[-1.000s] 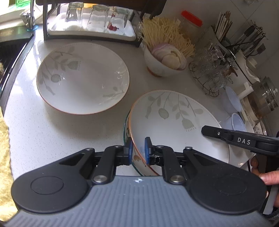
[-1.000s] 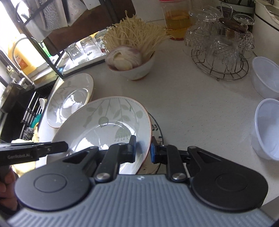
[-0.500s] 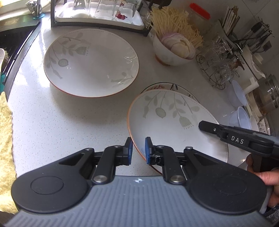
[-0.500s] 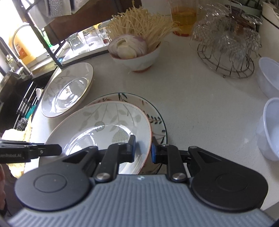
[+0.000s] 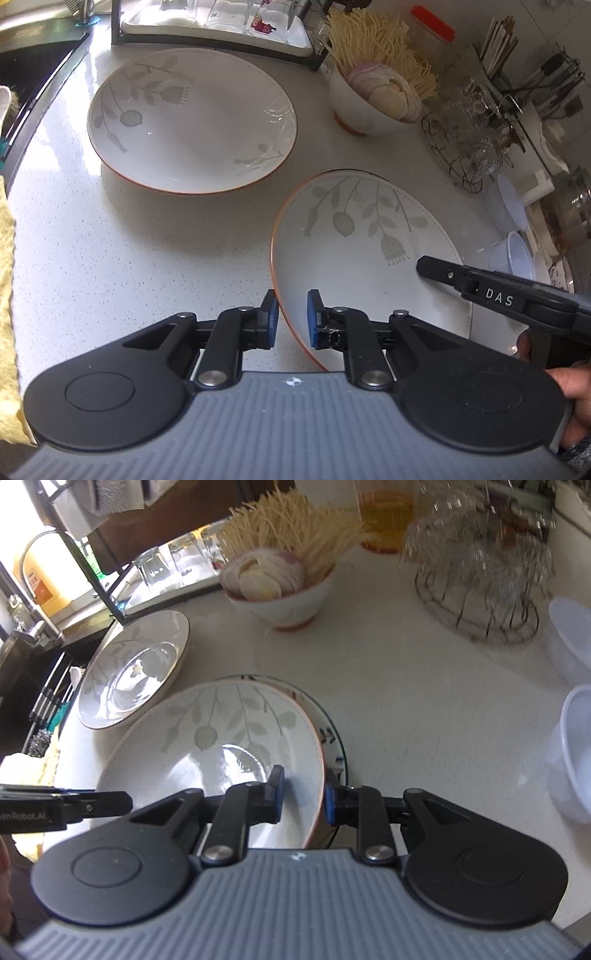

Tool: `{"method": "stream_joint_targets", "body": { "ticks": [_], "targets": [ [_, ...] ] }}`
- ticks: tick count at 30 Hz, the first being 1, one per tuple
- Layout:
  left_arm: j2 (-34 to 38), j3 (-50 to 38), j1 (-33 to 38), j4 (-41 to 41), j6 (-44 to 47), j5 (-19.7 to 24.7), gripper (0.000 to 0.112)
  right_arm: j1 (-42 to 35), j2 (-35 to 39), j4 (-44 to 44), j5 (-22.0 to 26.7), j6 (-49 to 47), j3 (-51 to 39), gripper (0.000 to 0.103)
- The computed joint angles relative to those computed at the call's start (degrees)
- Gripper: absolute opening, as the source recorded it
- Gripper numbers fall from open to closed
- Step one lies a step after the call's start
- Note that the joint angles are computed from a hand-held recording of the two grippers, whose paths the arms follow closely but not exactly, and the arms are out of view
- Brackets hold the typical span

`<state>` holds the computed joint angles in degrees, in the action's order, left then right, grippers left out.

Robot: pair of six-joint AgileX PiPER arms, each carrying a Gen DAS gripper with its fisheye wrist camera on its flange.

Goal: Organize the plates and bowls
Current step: 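Lift the bowl with both tools and carry it over the floral plate, then lower the bowl onto the floral plate and open both tools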

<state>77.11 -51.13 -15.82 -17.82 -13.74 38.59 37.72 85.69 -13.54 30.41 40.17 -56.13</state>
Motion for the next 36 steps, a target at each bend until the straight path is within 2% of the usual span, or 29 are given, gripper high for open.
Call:
{"method": "stream_joint_targets", "body": {
  "ticks": [4,7,11,15,16,19,27,34,36],
  "targets": [
    [-0.66,1.25,0.01,-0.56,-1.32,-1.54,0.017,-0.14,-0.81,0.60,-1.07,-1.38,1.15,0.026],
    [-1.87,2.48,-0.55,0.48,-3.90,-3.21,0.017,-1.80,-0.92,6.46,0.71,-3.95,0.16,0.026],
    [-4.29,5.53,1.12,-4.23,-1.76,-5.20,0.021,-2.47,-2.10,7.95,-0.32,-3.32,1.64,0.025],
    [-6.91,6.72,-1.51,2.27,-9.89,-5.67,0.022,-2.99,-2.22,10.01,2.31,-2.13,0.62,0.023],
    [-7.54,6.73,-2.48,4.55,-12.71,-5.39,0.022,-3.07,-2.11,10.84,2.86,-2.52,0.20,0.026],
    [-9.21,6.40,-5.14,9.60,-18.62,-4.12,0.022,-2.50,-1.83,9.90,3.75,-1.51,-0.45,0.026],
    [-14.91,2.67,-12.76,22.40,-33.93,2.66,0.022,0.41,-1.93,5.52,8.81,4.15,-2.65,0.023],
    [-17.10,0.48,-18.40,28.19,-42.15,7.14,0.022,0.99,-2.40,6.40,11.55,5.79,-3.30,0.023],
    [-18.17,0.27,-20.02,29.37,-44.26,7.74,0.022,1.09,-2.86,7.15,12.44,5.27,-3.56,0.026]
  ]
}}
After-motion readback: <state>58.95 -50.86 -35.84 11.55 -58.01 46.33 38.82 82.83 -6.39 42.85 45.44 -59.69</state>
